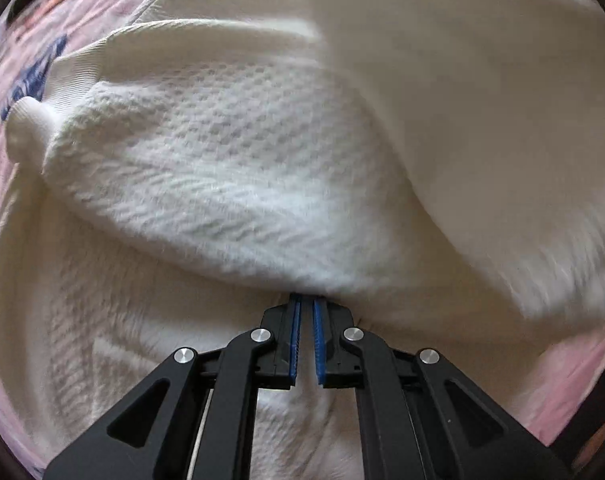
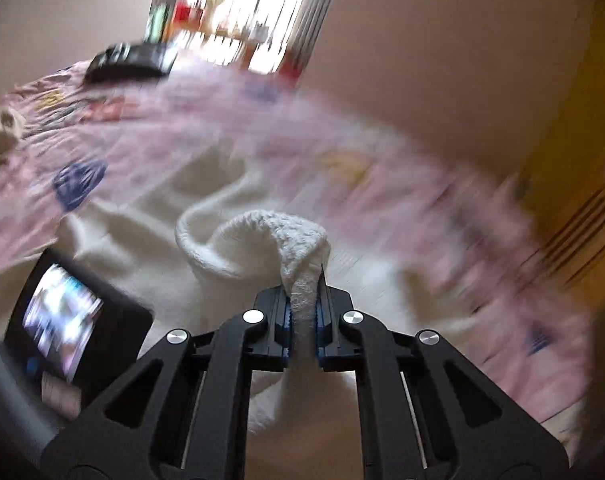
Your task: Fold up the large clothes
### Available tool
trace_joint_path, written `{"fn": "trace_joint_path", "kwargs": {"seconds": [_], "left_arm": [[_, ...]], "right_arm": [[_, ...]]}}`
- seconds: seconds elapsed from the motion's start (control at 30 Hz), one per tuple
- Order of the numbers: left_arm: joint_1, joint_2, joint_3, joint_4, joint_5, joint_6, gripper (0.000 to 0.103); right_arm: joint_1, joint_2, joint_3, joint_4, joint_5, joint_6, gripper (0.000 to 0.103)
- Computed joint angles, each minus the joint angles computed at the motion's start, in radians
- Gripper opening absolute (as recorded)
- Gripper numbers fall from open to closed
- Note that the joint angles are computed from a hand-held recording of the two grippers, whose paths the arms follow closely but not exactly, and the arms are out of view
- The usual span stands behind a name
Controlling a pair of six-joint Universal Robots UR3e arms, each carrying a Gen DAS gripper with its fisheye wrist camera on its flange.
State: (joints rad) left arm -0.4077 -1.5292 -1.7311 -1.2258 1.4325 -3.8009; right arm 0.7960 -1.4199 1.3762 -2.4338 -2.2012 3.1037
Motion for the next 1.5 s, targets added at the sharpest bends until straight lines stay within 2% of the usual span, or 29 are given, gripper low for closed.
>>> {"fn": "trace_joint_path", "kwargs": {"seconds": [0.03,0.07,0.13,0.23,0.43,0.5,0.53,0.57,0.67,0.77,0.8,0.83,0.87,0.93,0.97,1.03,1.07,1.1,1.17,1.23,1.37,1.5], "left_arm": [[0.028,0.008,-0.011,0.003,-0.04,-0.004,0.003],[0.052,0.019,-0.023,0.006,-0.074,-0.001,0.003],[0.087,0.052,-0.055,0.002,-0.112,0.02,0.005],[0.159,0.166,-0.142,-0.058,-0.133,0.077,0.007],[0.277,0.367,-0.17,-0.218,-0.03,0.194,0.007],[0.263,0.349,-0.09,-0.243,0.017,0.214,0.007],[0.261,0.334,-0.048,-0.245,0.033,0.234,0.007],[0.238,0.311,-0.002,-0.241,0.057,0.239,0.007],[0.161,0.213,0.164,-0.224,0.117,0.277,0.007],[0.104,0.122,0.284,-0.226,0.117,0.355,0.007],[0.06,0.031,0.363,-0.209,0.134,0.332,0.007],[0.024,-0.029,0.408,-0.188,0.157,0.332,0.007],[0.0,-0.049,0.416,-0.178,0.179,0.337,0.007],[-0.02,-0.154,0.441,-0.139,0.187,0.348,0.007],[-0.034,-0.202,0.446,-0.13,0.192,0.334,0.008],[-0.041,-0.26,0.441,-0.126,0.215,0.317,0.008],[-0.047,-0.276,0.429,-0.121,0.232,0.305,0.008],[-0.043,-0.275,0.396,-0.113,0.245,0.293,0.008],[-0.022,-0.236,0.304,-0.07,0.241,0.291,0.008],[-0.023,-0.209,0.241,-0.017,0.252,0.319,0.008],[-0.056,-0.154,0.178,0.012,0.309,0.317,0.007],[-0.097,-0.075,0.143,-0.022,0.334,0.31,0.008]], "right_arm": [[0.065,0.004,0.076,-0.125,-0.096,-0.016,0.008],[0.091,-0.002,0.139,-0.197,-0.121,-0.021,0.008],[0.129,-0.022,0.256,-0.247,-0.137,0.045,0.008],[0.177,-0.01,0.347,-0.245,-0.136,0.109,0.008],[0.21,0.122,0.348,-0.215,-0.067,0.259,0.011],[0.209,0.147,0.339,-0.195,-0.07,0.274,0.027],[0.21,0.159,0.323,-0.182,-0.06,0.265,0.048],[0.218,0.159,0.309,-0.166,-0.059,0.258,0.061],[0.254,0.096,0.296,-0.118,-0.047,0.302,0.067],[0.292,-0.03,0.305,-0.051,-0.075,0.471,0.067],[0.282,-0.087,0.325,-0.034,-0.079,0.541,0.067],[0.245,-0.162,0.359,-0.018,-0.053,0.621,0.053],[0.184,-0.227,0.393,-0.006,0.007,0.67,0.032],[0.007,-0.35,0.501,-0.051,0.183,0.724,0.028],[-0.081,-0.386,0.546,-0.073,0.283,0.718,0.022],[-0.271,-0.442,0.654,-0.114,0.52,0.713,0.02],[-0.33,-0.445,0.683,-0.116,0.595,0.713,0.018],[-0.348,-0.437,0.693,-0.106,0.602,0.718,0.016],[-0.334,-0.407,0.681,-0.061,0.525,0.721,0.013],[-0.346,-0.418,0.69,-0.028,0.506,0.723,0.009],[-0.394,-0.46,0.738,-0.045,0.566,0.744,0.009],[-0.31,-0.479,0.698,-0.072,0.516,0.752,0.013]]}}
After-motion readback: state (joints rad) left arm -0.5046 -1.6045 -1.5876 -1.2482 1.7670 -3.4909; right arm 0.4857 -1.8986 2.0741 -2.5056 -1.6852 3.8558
